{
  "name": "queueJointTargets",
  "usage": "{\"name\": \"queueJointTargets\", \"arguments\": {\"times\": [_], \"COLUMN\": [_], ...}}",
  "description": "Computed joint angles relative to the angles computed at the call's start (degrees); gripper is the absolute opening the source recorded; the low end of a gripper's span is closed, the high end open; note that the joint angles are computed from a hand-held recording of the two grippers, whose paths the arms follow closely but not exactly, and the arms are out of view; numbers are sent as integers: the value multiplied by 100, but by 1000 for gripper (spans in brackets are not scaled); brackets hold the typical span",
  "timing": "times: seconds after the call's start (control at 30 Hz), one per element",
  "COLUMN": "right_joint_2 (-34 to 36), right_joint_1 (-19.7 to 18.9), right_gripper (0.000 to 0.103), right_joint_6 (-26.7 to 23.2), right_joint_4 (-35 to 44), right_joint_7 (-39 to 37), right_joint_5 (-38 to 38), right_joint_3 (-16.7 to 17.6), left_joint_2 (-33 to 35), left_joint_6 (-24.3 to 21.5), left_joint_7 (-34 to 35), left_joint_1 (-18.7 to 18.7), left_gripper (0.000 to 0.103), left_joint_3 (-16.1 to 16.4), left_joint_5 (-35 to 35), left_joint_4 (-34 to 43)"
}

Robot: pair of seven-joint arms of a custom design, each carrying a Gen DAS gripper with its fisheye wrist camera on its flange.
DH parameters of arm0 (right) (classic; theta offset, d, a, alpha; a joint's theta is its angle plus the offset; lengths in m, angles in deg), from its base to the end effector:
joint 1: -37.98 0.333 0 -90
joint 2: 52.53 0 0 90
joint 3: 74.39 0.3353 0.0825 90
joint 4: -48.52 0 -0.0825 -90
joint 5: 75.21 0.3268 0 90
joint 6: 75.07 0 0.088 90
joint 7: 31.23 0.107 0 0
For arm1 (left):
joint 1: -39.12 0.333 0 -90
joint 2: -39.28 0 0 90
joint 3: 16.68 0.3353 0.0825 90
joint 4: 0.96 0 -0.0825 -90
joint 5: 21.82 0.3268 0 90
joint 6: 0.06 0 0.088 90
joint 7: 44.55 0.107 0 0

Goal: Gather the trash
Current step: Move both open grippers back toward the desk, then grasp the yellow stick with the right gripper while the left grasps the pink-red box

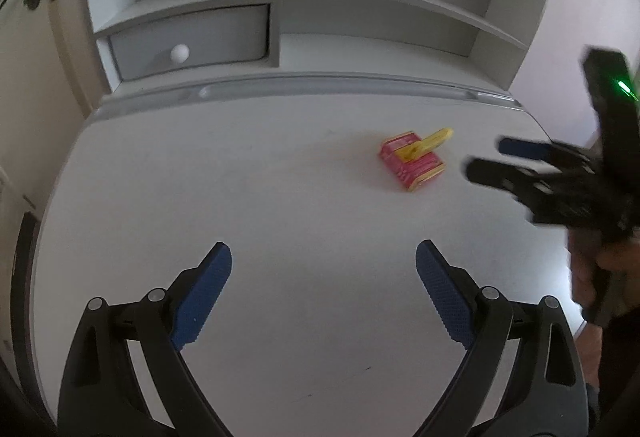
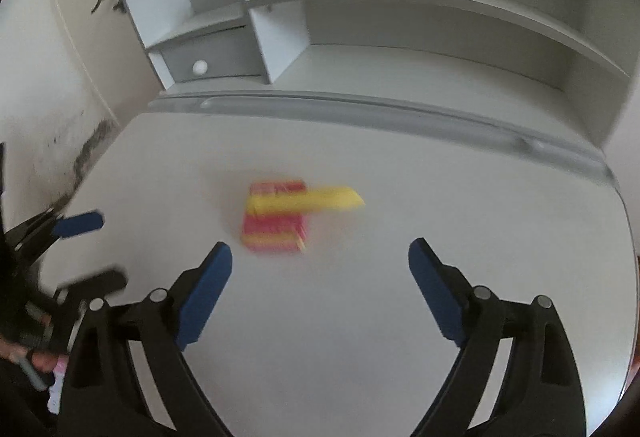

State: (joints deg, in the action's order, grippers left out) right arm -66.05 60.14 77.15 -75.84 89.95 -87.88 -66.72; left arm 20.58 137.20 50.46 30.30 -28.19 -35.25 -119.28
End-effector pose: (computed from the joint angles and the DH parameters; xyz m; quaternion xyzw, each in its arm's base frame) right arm 0.4044 0.2471 0.6151 -0.7041 0.6107 -0.1819 0.3133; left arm 0.4098 -0.1719 0.6695 -0.5475 0.7702 -0.2970 0.1375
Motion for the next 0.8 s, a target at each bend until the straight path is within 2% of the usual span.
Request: {"name": "queueJointTargets", "arguments": {"times": [0.23, 0.37, 0.4, 0.47, 0.5, 0.6, 0.8], "right_joint_2": [654, 735, 755, 882, 894, 816, 142], "right_joint_1": [22, 34, 40, 36, 37, 6, -164], "right_gripper": [88, 88, 87, 77, 77, 77, 77], "right_joint_6": [24, 57, 45, 31, 59, 170, 416], "right_joint_4": [552, 571, 577, 670, 674, 600, 3], "right_joint_7": [-324, -515, -578, -564, -587, -521, -276], "right_joint_5": [169, 349, 404, 418, 458, 399, 366], "right_joint_3": [-59, -87, -93, -73, -75, -75, -194], "left_joint_2": [19, 166, 197, 331, 379, 582, 1190], "left_joint_6": [-39, -3, 10, 34, 52, 63, -42], "left_joint_7": [199, 219, 219, 184, 162, 67, -437], "left_joint_1": [-45, -75, -85, -85, -93, -126, -307], "left_gripper": [91, 91, 91, 91, 91, 91, 91], "left_joint_3": [52, 9, 0, -36, -54, -106, -310], "left_joint_5": [-152, -180, -183, -127, -103, -25, 276], "left_joint_4": [-34, 55, 78, 187, 226, 388, 1036]}}
